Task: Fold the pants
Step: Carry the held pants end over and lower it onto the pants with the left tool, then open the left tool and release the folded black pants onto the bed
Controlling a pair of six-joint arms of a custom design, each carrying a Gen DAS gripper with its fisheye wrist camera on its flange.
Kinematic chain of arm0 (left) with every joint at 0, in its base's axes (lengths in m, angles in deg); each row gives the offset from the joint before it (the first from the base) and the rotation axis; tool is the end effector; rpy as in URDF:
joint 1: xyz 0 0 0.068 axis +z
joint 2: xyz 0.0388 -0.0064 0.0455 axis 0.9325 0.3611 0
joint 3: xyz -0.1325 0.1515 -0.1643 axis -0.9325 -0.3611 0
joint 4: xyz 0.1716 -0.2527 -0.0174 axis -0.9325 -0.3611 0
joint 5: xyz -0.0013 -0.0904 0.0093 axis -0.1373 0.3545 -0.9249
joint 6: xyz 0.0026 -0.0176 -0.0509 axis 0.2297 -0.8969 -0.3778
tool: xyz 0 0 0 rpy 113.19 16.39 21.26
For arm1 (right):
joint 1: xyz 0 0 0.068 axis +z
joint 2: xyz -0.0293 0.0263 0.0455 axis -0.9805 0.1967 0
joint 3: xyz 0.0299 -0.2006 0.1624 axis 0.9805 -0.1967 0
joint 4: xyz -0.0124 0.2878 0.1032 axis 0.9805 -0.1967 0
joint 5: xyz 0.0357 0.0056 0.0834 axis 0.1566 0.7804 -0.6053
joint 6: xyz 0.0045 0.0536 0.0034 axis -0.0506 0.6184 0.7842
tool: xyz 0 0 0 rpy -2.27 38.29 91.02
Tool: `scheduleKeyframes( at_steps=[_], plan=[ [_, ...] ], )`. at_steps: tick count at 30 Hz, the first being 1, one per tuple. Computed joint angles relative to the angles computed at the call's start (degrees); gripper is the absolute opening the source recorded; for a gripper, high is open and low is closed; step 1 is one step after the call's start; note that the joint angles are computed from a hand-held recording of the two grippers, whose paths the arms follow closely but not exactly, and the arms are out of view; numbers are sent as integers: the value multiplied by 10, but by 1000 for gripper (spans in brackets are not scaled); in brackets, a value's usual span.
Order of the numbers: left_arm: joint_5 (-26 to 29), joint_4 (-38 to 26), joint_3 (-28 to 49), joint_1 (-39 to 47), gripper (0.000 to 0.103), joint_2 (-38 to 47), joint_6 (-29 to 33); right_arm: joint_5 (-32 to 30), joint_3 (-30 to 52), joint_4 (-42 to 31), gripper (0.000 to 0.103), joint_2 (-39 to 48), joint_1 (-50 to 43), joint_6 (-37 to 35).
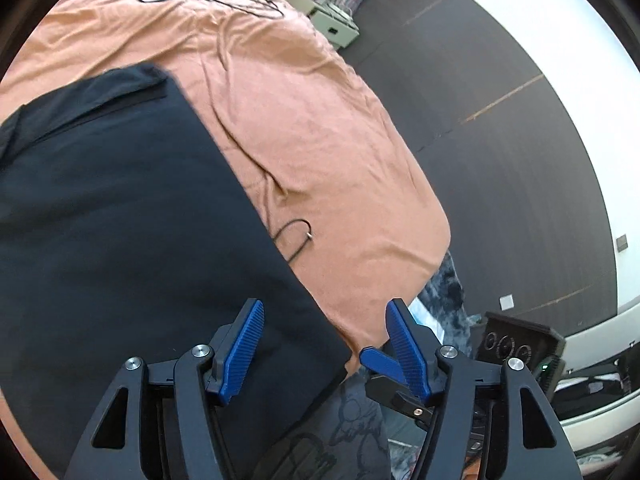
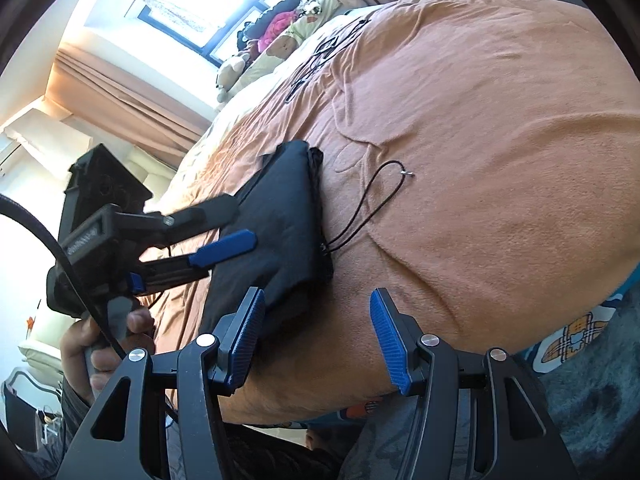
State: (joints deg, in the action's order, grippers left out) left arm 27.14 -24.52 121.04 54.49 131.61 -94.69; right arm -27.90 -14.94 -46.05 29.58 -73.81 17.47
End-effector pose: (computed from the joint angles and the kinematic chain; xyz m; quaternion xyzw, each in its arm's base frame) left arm 0.3516 -0.1102 0.2049 0.0364 0.9221 -0.3429 0.1755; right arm 0.2839 0.0460 0.1638 0.0258 0.8612 0.3944 0.3194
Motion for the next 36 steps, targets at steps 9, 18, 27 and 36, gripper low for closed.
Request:
scheduleKeyframes(
  at_steps=[9, 18, 27, 36],
  plan=[
    [-8, -9, -74, 90, 66, -66, 15, 21, 43, 47, 26, 84, 41, 35],
    [-4, -33, -162, 208, 66, -137, 54, 59, 32, 56, 0, 62, 84, 39],
    [8, -56, -208, 303, 66, -178, 96, 79, 21, 33, 0, 32, 121, 41],
    [18, -55, -244, 357, 66, -171, 124, 106, 13, -8, 0, 7, 123, 26]
  ],
)
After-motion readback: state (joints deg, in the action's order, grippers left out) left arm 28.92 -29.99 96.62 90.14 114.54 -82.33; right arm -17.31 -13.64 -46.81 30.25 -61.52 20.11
